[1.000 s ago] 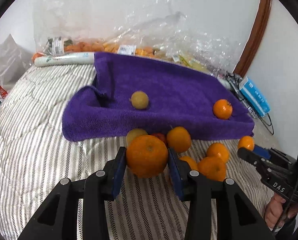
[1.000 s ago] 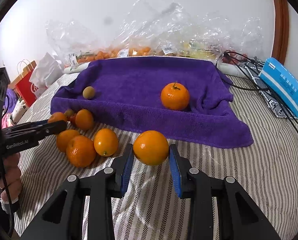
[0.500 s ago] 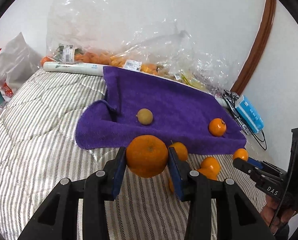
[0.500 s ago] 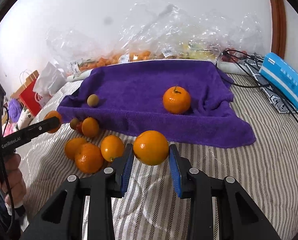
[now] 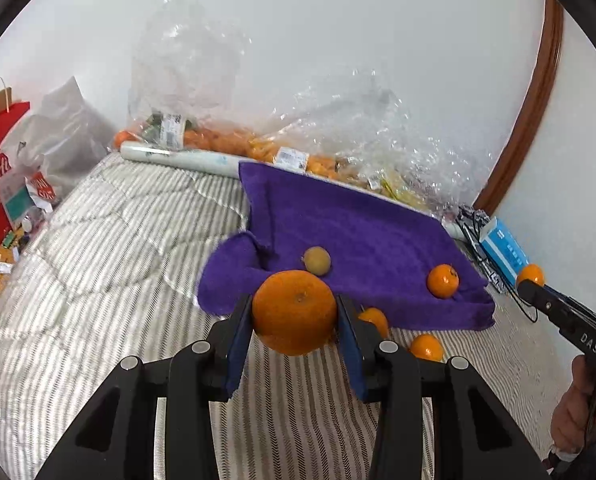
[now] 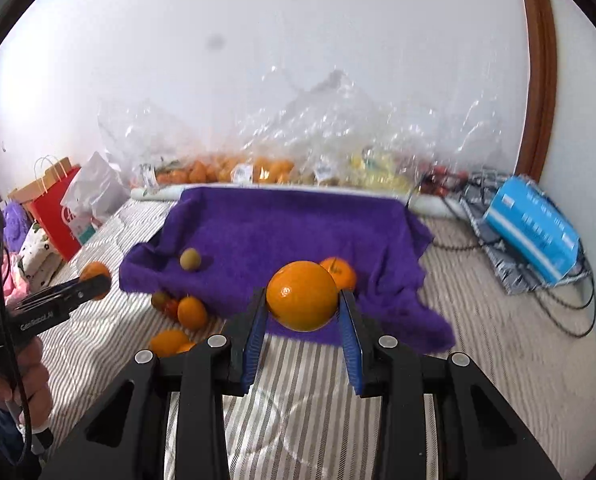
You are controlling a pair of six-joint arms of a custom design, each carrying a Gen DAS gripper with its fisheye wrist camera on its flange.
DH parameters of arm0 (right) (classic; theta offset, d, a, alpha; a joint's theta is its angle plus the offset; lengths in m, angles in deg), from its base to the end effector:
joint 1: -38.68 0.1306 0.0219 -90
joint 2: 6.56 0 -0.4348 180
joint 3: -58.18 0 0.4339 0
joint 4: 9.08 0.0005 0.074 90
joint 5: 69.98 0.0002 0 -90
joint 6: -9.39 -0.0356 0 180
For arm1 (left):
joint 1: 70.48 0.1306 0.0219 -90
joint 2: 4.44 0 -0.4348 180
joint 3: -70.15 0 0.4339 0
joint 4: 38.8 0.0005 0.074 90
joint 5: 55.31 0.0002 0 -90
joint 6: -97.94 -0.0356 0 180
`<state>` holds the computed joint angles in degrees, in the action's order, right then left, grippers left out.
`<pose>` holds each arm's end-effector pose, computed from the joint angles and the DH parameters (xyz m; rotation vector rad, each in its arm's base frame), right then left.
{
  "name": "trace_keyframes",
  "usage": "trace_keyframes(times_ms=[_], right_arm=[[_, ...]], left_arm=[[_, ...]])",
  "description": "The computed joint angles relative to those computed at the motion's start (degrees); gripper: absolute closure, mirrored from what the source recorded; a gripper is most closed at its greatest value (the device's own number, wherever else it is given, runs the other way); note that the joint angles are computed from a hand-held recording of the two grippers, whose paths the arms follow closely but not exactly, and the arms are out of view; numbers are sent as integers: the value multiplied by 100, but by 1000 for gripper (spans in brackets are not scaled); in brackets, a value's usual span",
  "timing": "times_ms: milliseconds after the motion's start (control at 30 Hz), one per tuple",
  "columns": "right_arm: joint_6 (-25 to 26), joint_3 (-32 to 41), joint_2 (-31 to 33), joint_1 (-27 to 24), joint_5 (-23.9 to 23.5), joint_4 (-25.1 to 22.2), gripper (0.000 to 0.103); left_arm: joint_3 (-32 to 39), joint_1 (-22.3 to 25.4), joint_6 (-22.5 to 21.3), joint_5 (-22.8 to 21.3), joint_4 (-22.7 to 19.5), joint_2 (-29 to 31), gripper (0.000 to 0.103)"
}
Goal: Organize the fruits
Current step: 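Carry the tangerine and the large orange up over the purple towel with both tools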
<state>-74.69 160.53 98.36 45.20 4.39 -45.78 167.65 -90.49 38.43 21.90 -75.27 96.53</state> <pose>0.6458 0.0830 0.4626 -0.3876 2.2110 0.3130 0.5860 -0.2056 0.4612 -0.3233 2.2333 -0.2204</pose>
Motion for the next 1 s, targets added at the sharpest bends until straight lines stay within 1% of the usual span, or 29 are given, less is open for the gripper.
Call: trace_keyframes(times_ms=[167, 333, 467, 633, 733, 867, 1000], right_arm=[[-121, 311, 133, -6, -100, -37, 68], [-173, 616, 314, -15, -223, -43, 68], [-186, 824, 457, -15, -314, -36, 68], [-295, 1211, 771, -53, -422, -128, 68], [-336, 1464, 961, -56, -432, -186, 68], [-235, 1843, 1242, -37, -389, -271, 68], [-135, 2103, 1509, -29, -385, -364, 68]], left_arm=[[249, 40, -120, -182, -159, -11, 64], [530, 69, -148, -258, -194, 137, 64], [871, 112, -129, -178, -307, 404, 64], [1375, 204, -64, 77, -436, 767, 64], [1748, 232, -132, 148, -548, 1042, 64], [2184, 256, -202, 150, -716, 1396, 64], [2397, 303, -135, 214, -834, 1632, 64]])
